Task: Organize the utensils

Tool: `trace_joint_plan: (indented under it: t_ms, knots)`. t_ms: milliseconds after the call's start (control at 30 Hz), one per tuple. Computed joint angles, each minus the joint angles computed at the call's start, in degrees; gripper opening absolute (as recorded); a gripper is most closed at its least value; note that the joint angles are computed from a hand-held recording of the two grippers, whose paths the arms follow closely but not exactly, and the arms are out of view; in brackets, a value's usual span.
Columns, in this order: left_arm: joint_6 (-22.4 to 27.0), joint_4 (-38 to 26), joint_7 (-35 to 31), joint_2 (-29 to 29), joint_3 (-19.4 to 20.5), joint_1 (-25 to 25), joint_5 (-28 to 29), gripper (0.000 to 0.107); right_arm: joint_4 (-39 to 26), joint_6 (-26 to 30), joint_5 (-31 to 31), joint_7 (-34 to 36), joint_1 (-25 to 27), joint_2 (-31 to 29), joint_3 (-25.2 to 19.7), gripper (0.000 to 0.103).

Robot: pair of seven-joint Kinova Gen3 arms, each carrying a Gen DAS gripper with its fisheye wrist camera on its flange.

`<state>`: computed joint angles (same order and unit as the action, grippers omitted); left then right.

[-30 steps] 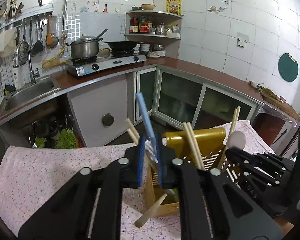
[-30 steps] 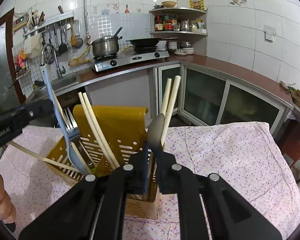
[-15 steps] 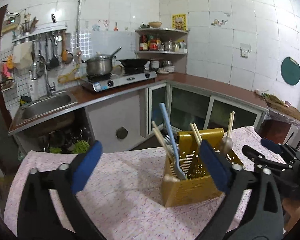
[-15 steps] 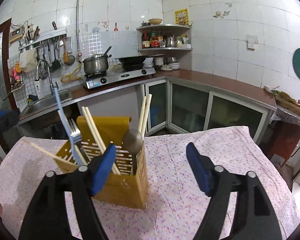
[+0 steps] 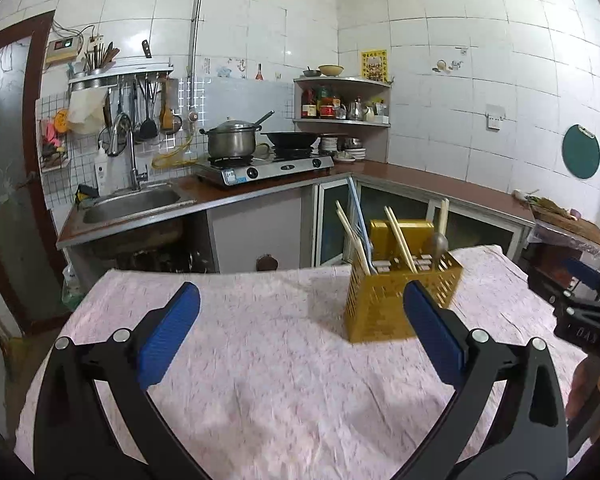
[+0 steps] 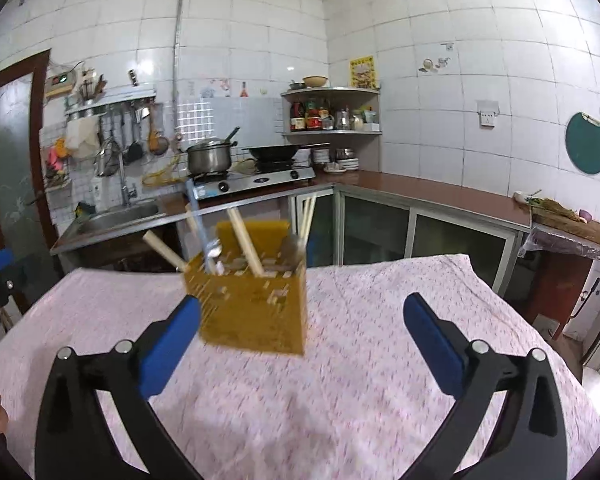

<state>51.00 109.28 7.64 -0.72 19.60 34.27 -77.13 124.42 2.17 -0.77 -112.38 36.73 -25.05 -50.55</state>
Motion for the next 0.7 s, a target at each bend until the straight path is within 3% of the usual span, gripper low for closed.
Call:
trace_joint_plan:
  t_ms: [167, 433, 567, 700]
  knots:
    - [7.09, 5.68, 4.75, -1.35, 4.32, 4.41, 0.29, 0.098, 6.35, -0.37, -2.75, -2.20, -5.49, -6.61, 1.61, 0.099]
    - [16.00, 11.92, 13.56, -3.10, 9.54, 10.76, 2.34, 0.098, 11.23, 4.84, -5.46, -7.31, -13.66, -13.81, 4.34, 0.099]
    - [20.80, 13.70, 18.40, -1.90, 12.30, 14.26, 2.11, 0.098, 12.96, 5.87, -5.31, -9.53, -14.89, -18.06, 3.37, 0.099]
    - [23.71, 13.99, 20.53, -0.29, 12.44, 17.97, 1.83, 0.098, 13.71, 7.92, -5.21, -10.92, -16.36, -21.58, 3.62, 0.099]
